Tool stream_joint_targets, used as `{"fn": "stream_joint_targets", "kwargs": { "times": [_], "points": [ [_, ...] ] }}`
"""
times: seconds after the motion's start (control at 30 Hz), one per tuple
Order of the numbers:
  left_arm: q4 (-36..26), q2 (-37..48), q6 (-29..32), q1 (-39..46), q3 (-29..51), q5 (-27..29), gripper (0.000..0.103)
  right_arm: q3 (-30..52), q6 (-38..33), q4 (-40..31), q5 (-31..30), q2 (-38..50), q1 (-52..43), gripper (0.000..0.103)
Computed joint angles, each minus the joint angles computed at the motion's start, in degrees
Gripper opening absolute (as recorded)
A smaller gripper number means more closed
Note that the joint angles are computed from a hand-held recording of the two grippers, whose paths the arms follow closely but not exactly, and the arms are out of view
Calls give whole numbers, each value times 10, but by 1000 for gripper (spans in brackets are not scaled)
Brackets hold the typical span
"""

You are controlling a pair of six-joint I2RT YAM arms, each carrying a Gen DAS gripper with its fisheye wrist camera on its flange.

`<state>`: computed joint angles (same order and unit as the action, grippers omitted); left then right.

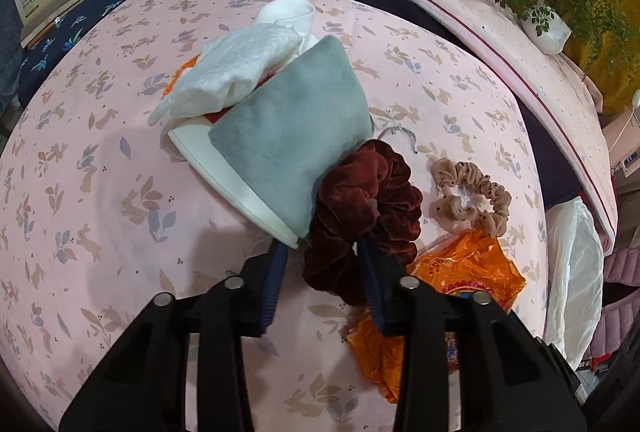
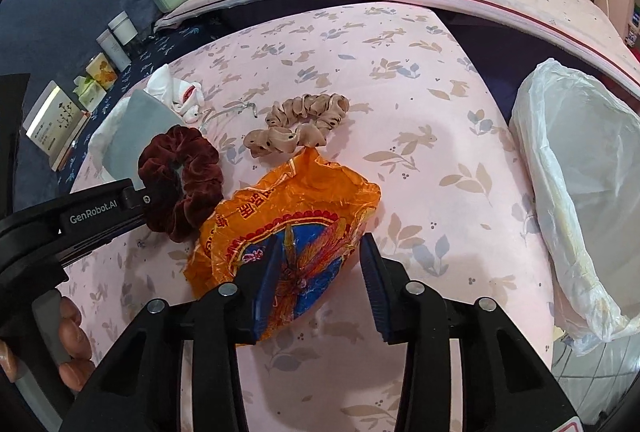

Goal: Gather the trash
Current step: 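Grasp the orange snack bag with the right tool while the left tool grasps the dark red scrunchie, then lift the snack bag and scrunchie and carry both toward the white bin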

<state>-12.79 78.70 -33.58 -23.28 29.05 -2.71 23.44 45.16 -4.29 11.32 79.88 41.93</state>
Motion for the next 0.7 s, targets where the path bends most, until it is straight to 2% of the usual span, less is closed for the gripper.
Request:
{"fn": "stream_joint_targets", "kwargs": {
  "times": [0.1, 0.23, 0.43, 0.7],
  "points": [
    [-1, -8, 3, -7, -4, -4, 22, -6, -1, 17, -15, 11, -5, 23],
    [-14, -29, -3, -20, -9, -10, 18, -17, 2, 23, -16, -3, -1, 7],
    [-50, -89, -23, -53, -17, -20, 14, -30, 17, -30, 15, -91, 22, 4],
    [-115, -172, -61, -119, -3, -49, 10, -20, 33, -178, 81, -263, 53, 4]
  ]
}}
